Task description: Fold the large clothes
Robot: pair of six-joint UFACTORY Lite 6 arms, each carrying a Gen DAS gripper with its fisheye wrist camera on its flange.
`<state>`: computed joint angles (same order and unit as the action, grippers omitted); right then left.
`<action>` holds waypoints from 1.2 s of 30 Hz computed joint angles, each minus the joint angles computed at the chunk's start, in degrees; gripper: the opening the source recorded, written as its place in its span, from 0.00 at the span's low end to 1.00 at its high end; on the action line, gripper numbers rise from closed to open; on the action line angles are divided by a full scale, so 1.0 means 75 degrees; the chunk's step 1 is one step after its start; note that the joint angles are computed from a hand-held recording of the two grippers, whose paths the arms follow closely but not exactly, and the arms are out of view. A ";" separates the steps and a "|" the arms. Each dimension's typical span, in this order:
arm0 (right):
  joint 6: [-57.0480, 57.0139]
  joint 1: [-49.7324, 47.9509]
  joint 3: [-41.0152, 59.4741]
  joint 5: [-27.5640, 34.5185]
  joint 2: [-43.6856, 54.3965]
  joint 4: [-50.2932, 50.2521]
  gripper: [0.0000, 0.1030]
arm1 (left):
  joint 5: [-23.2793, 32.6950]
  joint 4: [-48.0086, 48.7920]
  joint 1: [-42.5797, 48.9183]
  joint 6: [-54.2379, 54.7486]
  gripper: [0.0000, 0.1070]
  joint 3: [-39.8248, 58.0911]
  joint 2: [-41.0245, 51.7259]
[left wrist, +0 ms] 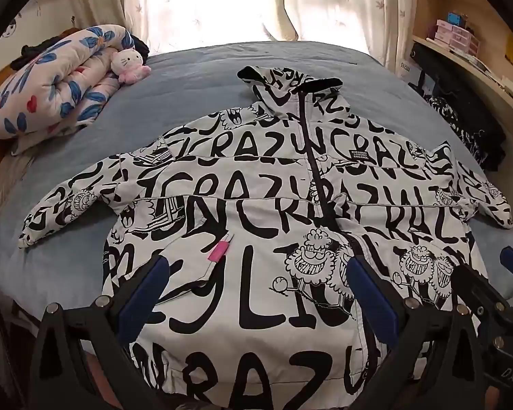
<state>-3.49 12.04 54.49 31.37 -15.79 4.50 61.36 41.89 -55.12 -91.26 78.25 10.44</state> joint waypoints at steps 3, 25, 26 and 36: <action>-0.0049 -0.0121 -0.0003 0.0024 -0.0039 -0.0220 1.00 | -0.0386 -0.0127 0.0124 0.0028 0.96 -0.0283 -0.0210; -0.0565 -0.0538 -0.0241 0.0113 -0.0179 0.0208 1.00 | -0.0332 -0.0829 -0.0046 0.0516 0.96 0.0603 0.0665; -0.0606 -0.0570 -0.0241 0.0127 -0.0181 0.0245 1.00 | -0.0333 -0.0866 -0.0032 0.0545 0.96 0.0627 0.0676; -0.0722 -0.0730 -0.0250 0.0170 -0.0214 0.0315 1.00 | -0.0249 -0.0957 -0.0100 0.0811 0.95 0.1030 0.0958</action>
